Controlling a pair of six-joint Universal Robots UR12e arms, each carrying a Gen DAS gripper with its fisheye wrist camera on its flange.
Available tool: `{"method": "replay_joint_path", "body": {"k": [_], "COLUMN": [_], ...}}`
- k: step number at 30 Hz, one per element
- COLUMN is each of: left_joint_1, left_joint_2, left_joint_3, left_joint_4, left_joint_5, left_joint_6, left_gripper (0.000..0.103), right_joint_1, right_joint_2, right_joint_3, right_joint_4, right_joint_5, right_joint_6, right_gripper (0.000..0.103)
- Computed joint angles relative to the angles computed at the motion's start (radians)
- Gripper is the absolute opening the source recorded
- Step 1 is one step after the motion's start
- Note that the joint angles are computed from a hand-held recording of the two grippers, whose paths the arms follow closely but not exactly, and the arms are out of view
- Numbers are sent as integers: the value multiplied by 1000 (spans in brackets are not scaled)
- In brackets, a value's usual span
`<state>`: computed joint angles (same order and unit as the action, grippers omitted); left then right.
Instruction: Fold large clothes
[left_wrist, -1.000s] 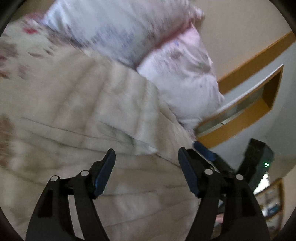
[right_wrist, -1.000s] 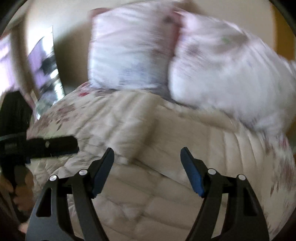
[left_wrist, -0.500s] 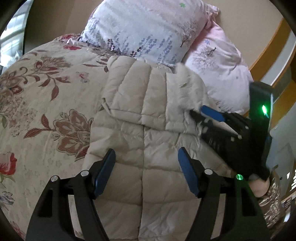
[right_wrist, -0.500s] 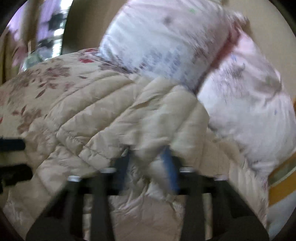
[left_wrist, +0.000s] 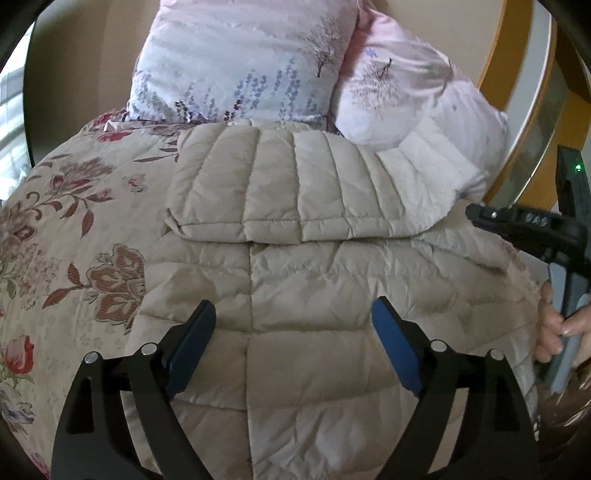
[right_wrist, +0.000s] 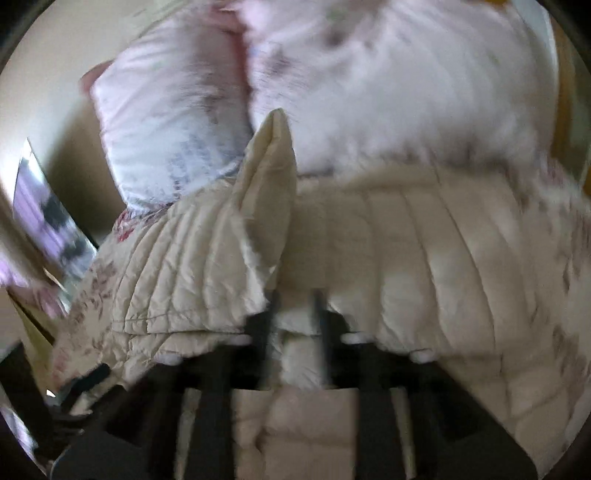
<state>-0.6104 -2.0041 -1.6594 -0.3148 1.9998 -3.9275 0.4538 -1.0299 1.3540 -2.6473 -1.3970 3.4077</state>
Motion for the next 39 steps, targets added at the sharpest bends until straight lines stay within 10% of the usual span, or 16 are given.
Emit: {"method": "replay_joint_path", "body": {"k": [12,18,29,39], "left_joint_1": [-19,-27,-17,-16], "left_joint_2": [-29,-46,-45,-47], "left_joint_3": [65,107,110,117], "left_joint_4": [-181,-296,-319,-331], "left_joint_5": [72,103,62,58], "left_joint_6": [18,27,32,32], "left_gripper": [101,102,102,102], "right_joint_1": [-79,-70,-60,-43], "right_joint_2": [55,78,-1,11], "right_joint_3": [-30,-64,52,38], "right_joint_4": [28,31,-88,30], "right_joint_5": [169,185,119,62], "right_joint_6": [308,262,262,241], "right_gripper": [55,8,6,6]}}
